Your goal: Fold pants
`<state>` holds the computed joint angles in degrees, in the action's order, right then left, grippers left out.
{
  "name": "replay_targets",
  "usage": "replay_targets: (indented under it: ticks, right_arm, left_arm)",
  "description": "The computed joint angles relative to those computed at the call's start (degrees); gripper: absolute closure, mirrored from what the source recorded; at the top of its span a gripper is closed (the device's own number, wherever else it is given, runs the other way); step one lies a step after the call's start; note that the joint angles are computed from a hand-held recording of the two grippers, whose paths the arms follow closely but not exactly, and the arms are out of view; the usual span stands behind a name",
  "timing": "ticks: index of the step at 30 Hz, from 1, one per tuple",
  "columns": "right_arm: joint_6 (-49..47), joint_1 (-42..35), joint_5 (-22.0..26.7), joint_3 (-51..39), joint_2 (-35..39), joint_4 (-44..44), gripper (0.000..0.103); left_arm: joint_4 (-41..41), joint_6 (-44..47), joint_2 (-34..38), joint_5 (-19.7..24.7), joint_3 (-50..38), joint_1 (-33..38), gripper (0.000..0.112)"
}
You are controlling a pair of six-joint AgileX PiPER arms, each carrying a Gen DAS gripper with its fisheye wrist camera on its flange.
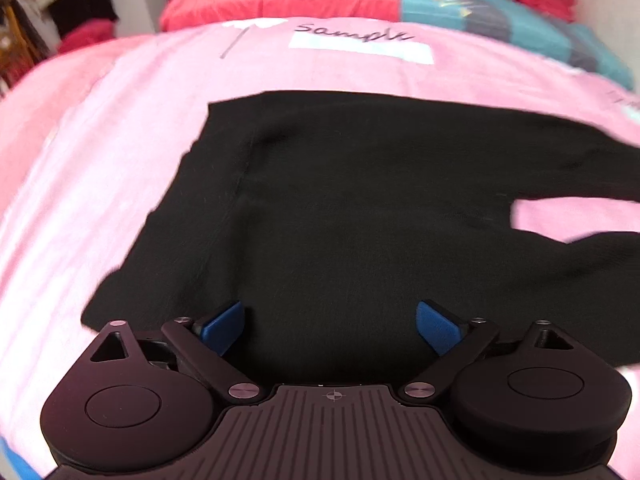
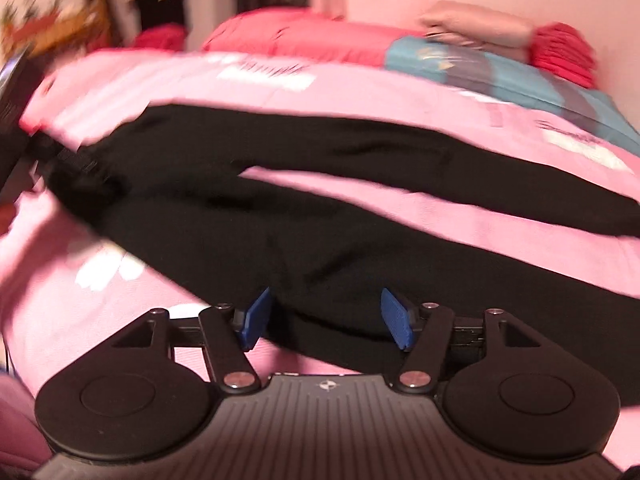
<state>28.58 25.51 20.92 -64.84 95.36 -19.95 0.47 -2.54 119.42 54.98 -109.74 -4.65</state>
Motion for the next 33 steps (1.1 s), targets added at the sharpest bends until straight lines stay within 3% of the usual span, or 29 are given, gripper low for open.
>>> replay_targets:
  ticks: [4,8,13,15,17,22,24,25,26,31,33]
  right_arm:
    - [7.77,-7.02,0.76,6.04,-7.16,0.97,0.033]
    - [13.96,-15.87,3.6,11.52,-13.58,3.84,0.033]
    - [19.89,-23.7,3.87,14.16,-14.96,5.07,0.036]
    - [25.38,-21.18,2.54,14.66,-15.4,-2.8,0.035]
    - [29.95,-16.71,3.21,13.52,-14.28,-12.97,0.028]
    - [35.76,-8.86,6.65,7.2,-5.09,-32.5,0.027]
    - [31.42,-9.12,8.37,4.24,-0.77,-29.99,0.034]
    - [27.38,-10.31,7.97,4.13,-0.25,-26.81,0.034]
    - [25.4,-11.1,6.75,5.8,-2.0,-25.72,0.034]
    - [9.03,-16.15,10.29,9.52,-9.49,-7.38,0.024]
    - [8.53,-17.5,10.23,9.2,-10.86,-3.87,0.024]
  left_arm:
    - [-9.99,7.76,-6.36,2.48,6.63,5.55,0.009]
    - [-17.62,7.05,-4.68,8.82,5.86,11.31,0.009]
    - [-19.57,3.65,-5.37,5.34,7.61,11.55,0.009]
    - [-18.39,3.11,-5.4,5.15,6.65,10.11,0.009]
    - [-17.52,3.39,-5.73,3.64,6.38,8.54,0.009]
    - [-11.95,0.97,-0.68,2.07,0.42,4.49,0.009]
    - [-9.34,-0.88,2.02,3.72,-2.31,3.6,0.009]
    - [-9.52,0.24,1.39,2.46,-1.03,3.5,0.009]
    - [-9.5,1.13,0.9,2.02,-0.31,3.42,0.009]
    - [-10.19,1.91,1.49,2.84,-1.35,3.93,0.009]
    - [-8.11,0.16,2.21,3.55,-2.53,2.86,0.009]
